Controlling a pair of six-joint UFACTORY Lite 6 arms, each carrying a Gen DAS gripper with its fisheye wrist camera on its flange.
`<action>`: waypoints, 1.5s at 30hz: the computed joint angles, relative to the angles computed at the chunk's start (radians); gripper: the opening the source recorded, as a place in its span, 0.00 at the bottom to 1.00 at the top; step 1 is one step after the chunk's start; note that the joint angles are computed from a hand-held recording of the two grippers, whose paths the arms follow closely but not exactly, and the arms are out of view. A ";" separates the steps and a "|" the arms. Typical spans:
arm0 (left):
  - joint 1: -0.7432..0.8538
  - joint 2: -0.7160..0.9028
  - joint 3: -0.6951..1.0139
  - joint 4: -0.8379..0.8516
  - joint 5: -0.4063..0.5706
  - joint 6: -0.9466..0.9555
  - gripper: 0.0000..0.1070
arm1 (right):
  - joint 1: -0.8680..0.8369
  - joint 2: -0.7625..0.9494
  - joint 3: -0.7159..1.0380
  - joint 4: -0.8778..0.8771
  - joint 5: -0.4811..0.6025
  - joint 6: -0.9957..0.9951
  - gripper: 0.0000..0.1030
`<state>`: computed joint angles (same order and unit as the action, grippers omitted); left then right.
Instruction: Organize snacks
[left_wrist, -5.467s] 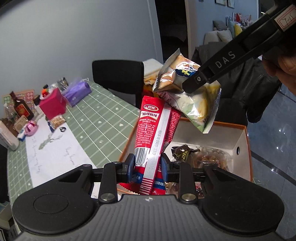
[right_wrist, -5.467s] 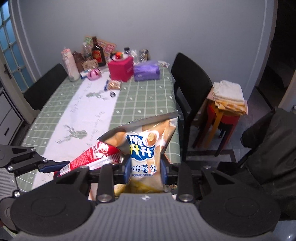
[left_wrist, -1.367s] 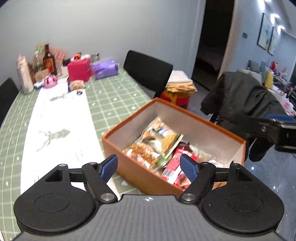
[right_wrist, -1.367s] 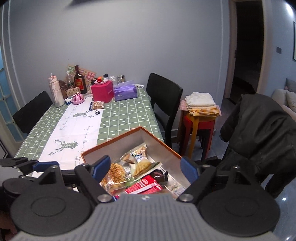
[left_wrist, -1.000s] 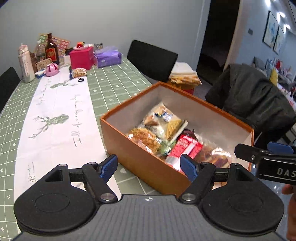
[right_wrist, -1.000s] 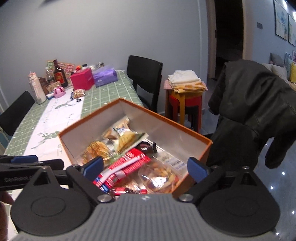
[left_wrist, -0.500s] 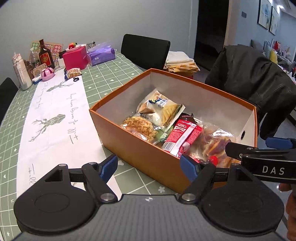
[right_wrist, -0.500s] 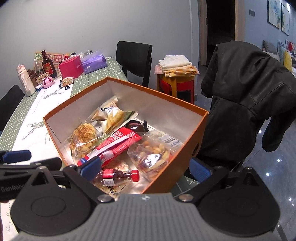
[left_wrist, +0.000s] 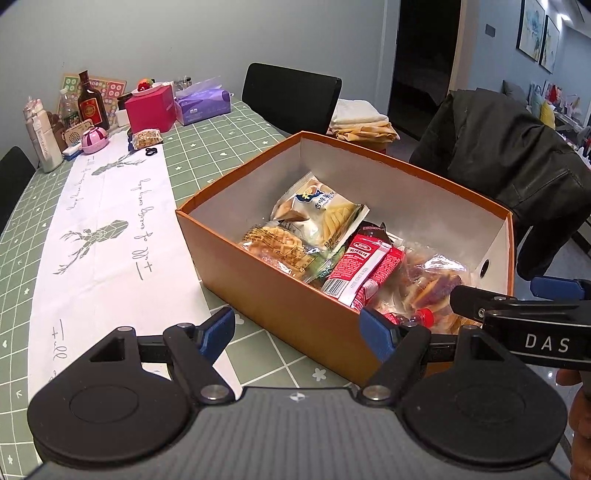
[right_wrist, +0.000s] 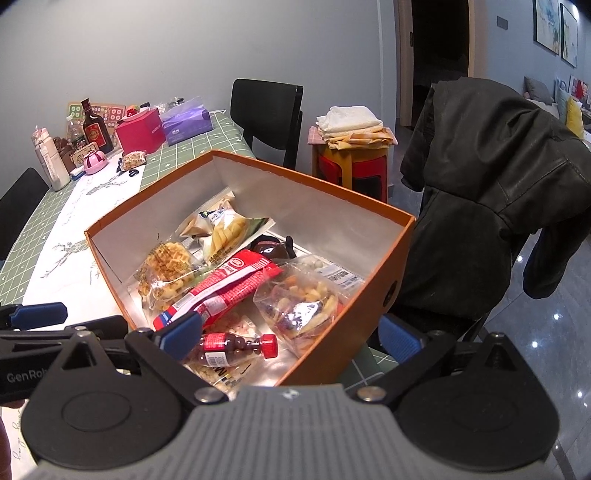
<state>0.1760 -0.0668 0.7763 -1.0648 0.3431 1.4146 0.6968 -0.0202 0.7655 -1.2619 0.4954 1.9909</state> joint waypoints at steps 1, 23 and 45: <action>0.002 0.000 0.000 -0.002 0.002 0.004 0.84 | 0.000 0.000 0.000 0.000 0.000 0.000 0.96; 0.009 0.001 0.002 -0.011 0.009 0.015 0.84 | -0.001 0.000 0.000 0.000 -0.002 0.000 0.97; 0.027 0.024 0.034 -0.009 0.049 -0.030 0.85 | 0.005 -0.006 -0.009 -0.007 0.000 0.010 0.97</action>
